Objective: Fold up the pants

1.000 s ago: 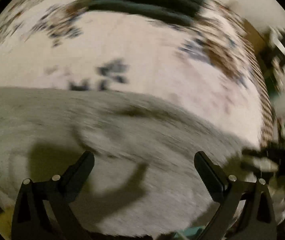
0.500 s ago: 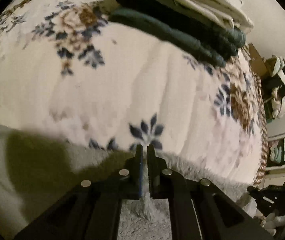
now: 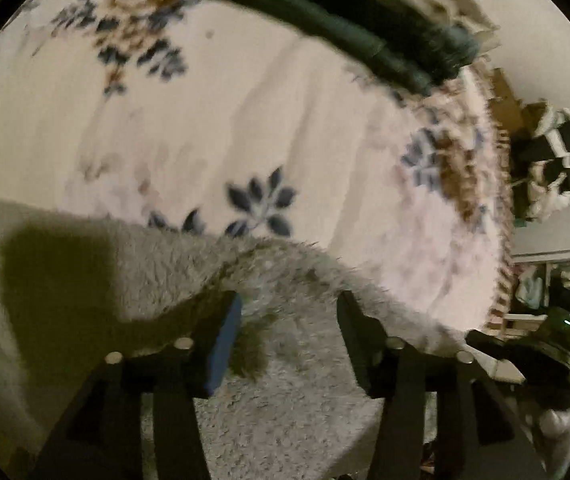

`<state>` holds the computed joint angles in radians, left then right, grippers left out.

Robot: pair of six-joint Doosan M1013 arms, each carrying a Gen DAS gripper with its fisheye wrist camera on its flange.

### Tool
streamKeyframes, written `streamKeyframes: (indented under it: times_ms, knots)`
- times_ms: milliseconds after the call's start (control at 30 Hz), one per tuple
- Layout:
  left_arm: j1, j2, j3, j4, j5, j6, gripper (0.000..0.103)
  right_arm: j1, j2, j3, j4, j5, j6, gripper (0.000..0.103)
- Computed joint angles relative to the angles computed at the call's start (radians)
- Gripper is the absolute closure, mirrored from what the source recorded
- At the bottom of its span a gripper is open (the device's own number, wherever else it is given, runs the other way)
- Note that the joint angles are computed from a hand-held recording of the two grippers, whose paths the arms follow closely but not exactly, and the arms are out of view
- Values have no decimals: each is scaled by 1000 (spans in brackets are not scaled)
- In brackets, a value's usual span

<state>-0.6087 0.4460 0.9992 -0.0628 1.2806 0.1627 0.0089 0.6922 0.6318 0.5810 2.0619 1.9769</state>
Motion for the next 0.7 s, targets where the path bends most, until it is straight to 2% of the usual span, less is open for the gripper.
streamKeyframes:
  times_ms: [100,167,200,233,267,400,533,633,667,700]
  knots:
    - [9,19,7,-32,14,11,55,34,-28,101,57,-7,52,43]
    - [8,19,21,-16,-8,22,60,51,-35,145,51,-19,106,43]
    - [5,19,20,6,-8,27,75,58,-40,171,42,-30,143,45]
    - [4,22,13,19,-5,49,93,61,-50,190,24,-53,160,71]
    - [4,21,12,33,-12,63,98,64,-56,196,-8,-68,173,97]
    - [7,5,26,96,-65,97,102,64,-72,167,-53,-115,176,98]
    - [25,2,21,127,-78,96,102,57,-74,116,-60,-157,171,99]
    - [33,7,-6,164,-25,90,100,56,-33,37,-68,-131,160,99]
    - [37,10,-17,156,3,101,100,59,-15,15,-61,-98,150,96]
    - [40,13,-30,141,39,116,97,64,17,-24,-52,-32,128,95]
